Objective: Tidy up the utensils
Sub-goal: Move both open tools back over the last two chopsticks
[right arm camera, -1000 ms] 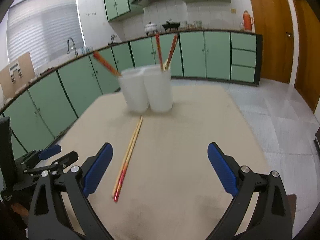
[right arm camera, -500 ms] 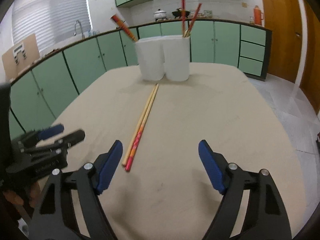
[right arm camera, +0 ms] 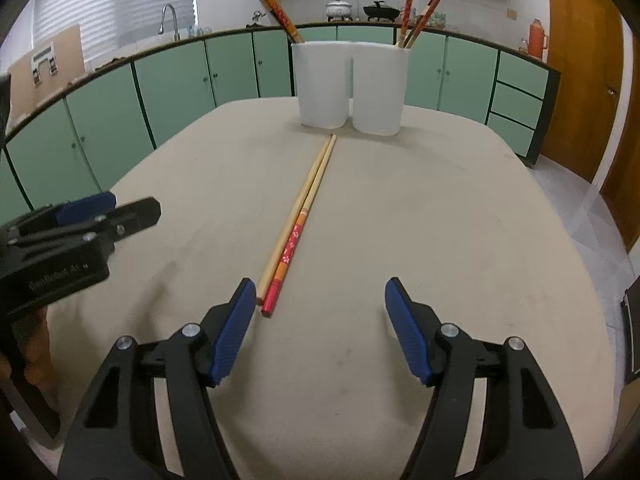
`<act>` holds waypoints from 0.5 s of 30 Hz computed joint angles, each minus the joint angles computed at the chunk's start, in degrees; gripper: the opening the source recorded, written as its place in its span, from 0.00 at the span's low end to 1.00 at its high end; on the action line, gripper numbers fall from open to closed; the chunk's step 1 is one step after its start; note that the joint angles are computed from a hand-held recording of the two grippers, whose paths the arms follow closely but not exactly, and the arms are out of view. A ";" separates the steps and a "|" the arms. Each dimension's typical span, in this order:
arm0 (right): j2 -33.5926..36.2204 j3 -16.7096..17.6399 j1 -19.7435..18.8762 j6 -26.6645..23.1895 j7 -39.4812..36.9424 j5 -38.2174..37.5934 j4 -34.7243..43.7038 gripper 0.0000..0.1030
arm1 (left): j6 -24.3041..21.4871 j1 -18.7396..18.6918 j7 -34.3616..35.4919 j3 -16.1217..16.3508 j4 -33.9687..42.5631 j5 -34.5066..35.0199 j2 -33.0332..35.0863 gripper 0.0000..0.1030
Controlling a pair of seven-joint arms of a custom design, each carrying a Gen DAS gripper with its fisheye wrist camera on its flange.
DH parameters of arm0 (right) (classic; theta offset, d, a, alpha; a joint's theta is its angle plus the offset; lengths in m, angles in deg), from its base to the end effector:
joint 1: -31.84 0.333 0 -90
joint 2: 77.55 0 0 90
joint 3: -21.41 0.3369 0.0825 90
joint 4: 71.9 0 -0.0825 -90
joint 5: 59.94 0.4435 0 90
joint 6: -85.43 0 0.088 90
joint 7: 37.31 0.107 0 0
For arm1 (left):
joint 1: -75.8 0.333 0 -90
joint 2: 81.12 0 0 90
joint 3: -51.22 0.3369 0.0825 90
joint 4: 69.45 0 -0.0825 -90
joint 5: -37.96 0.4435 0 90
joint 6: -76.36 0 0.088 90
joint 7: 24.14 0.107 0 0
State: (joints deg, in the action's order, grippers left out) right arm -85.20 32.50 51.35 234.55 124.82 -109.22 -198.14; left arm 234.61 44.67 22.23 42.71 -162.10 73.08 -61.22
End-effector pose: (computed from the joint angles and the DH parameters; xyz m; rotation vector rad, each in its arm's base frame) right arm 0.5010 0.3177 0.4824 -1.6849 1.8265 -0.7658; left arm 0.5861 -0.4965 0.5127 -1.4132 2.0814 -1.0111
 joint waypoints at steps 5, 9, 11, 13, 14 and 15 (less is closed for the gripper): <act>0.72 -0.23 0.38 -1.68 -2.12 1.54 0.71 0.60 | 0.43 0.05 -0.24 0.09 -0.19 -0.13 -0.03 0.67; 0.46 -0.24 0.42 -4.99 -1.00 1.09 0.94 0.59 | 0.65 0.13 -0.41 0.17 -0.28 -0.15 -0.15 0.67; -0.08 -0.64 0.21 -4.02 -0.34 1.56 0.20 0.59 | 0.72 0.18 -0.35 0.14 -0.25 -0.21 -0.13 0.67; -0.37 -0.58 -0.04 -3.04 0.07 1.25 -0.19 0.59 | 0.68 0.21 -0.14 0.05 -0.18 -0.38 -0.10 0.67; -0.32 -0.49 -0.05 -2.69 -0.31 1.16 -0.19 0.59 | 0.64 0.18 -0.02 0.02 -0.06 -0.42 -0.01 0.67; -0.22 -0.51 -0.02 -2.04 -0.90 1.36 -0.20 0.58 | 0.58 0.11 0.04 0.03 0.03 -0.38 0.03 0.67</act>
State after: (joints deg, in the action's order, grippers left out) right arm -85.41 31.99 51.33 232.51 123.92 -107.87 -198.34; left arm 235.19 44.78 22.26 42.74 -162.07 72.70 -61.19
